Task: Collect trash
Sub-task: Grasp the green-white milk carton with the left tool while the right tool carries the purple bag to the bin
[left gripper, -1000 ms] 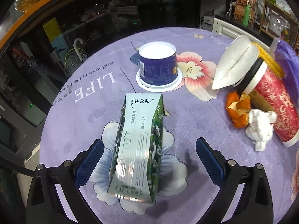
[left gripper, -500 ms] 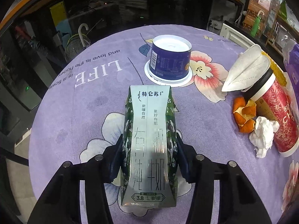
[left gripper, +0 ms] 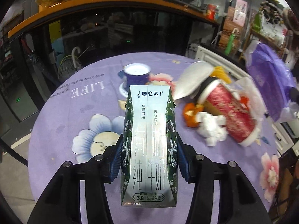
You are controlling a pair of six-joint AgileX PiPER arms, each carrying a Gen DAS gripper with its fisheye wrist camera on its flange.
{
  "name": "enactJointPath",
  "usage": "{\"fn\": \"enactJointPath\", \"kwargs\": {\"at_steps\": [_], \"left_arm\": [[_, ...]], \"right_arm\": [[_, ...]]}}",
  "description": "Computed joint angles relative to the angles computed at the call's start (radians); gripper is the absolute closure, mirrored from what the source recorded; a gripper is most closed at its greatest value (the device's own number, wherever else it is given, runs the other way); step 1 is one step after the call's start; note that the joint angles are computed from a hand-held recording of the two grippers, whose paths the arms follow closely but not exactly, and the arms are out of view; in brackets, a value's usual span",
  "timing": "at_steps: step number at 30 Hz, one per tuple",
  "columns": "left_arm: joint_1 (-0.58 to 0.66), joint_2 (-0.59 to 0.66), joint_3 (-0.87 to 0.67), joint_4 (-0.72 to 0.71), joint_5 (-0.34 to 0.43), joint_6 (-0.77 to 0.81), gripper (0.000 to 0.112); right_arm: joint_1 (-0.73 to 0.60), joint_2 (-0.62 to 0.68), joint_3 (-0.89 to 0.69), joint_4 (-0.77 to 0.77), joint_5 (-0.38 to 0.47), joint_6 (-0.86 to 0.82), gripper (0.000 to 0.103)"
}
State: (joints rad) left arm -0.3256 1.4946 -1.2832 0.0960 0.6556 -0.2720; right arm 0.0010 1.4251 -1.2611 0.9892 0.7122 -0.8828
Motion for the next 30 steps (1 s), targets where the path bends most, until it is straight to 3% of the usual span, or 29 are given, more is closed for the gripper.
{"fn": "enactJointPath", "kwargs": {"at_steps": [6, 10, 18, 21, 25, 30], "left_arm": [[-0.175, -0.072, 0.054, 0.123, -0.054, -0.162, 0.062], [-0.295, -0.068, 0.051, 0.209, -0.068, -0.276, 0.062], [-0.478, 0.035, -0.054, 0.23, -0.088, -0.35, 0.062], [-0.545, 0.104, -0.134, 0.223, -0.093, -0.344, 0.062], [-0.621, 0.204, -0.259, 0.192, -0.087, -0.314, 0.062], [-0.688, 0.332, -0.425, 0.163, -0.051, -0.277, 0.062]], "right_arm": [[-0.068, -0.134, 0.134, 0.065, 0.046, -0.103, 0.085], [-0.196, -0.239, 0.237, 0.103, 0.093, -0.18, 0.085], [-0.698, -0.349, 0.38, 0.186, 0.354, -0.368, 0.085], [-0.896, -0.307, 0.382, 0.184, 0.441, -0.424, 0.085], [-1.026, -0.187, 0.357, 0.146, 0.465, -0.456, 0.085], [-1.037, 0.012, 0.353, 0.126, 0.375, -0.512, 0.085]]}}
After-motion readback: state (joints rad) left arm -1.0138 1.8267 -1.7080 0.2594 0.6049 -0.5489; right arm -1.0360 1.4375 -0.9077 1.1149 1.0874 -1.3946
